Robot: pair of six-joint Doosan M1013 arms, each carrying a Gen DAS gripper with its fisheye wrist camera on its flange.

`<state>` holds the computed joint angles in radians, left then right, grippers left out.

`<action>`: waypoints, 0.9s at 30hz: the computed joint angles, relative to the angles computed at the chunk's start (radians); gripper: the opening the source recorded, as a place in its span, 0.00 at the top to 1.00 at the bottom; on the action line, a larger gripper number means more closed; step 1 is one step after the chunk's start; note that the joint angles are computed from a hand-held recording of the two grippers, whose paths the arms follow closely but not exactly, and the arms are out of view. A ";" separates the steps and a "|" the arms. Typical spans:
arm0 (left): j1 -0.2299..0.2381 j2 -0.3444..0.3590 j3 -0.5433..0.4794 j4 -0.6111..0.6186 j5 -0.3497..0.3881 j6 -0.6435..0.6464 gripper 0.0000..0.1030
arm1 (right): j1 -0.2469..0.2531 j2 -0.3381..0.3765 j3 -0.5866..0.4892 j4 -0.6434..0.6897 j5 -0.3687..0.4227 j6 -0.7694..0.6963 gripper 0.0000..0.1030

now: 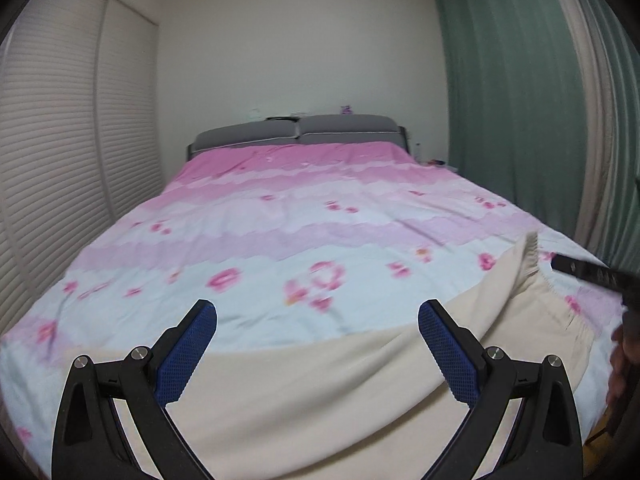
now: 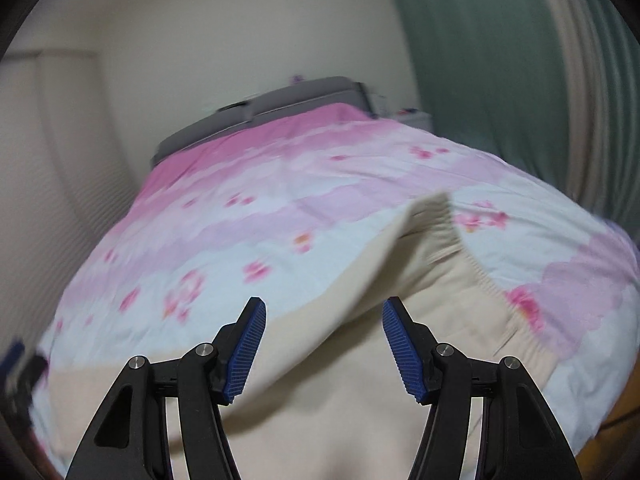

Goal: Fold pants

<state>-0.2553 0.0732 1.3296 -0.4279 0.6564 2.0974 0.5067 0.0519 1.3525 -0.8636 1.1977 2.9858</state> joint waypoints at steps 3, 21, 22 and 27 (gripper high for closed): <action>-0.058 0.036 -0.034 0.043 -0.015 -0.057 0.00 | -0.086 -0.023 0.029 0.053 -0.049 0.008 0.40; -0.173 0.215 -0.192 0.287 -0.013 -0.328 0.00 | -0.291 0.019 0.064 0.249 -0.224 -0.065 0.91; -0.171 0.214 -0.191 0.283 -0.008 -0.328 0.00 | -0.282 0.014 0.067 0.228 -0.221 -0.053 0.91; -0.163 0.188 -0.176 0.235 0.001 -0.280 0.00 | -0.210 -0.050 0.115 0.097 -0.205 0.067 0.91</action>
<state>-0.4182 0.2613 1.1533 -0.1926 0.6574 1.8176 0.2967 0.0015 1.4671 -0.7664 0.9924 3.0527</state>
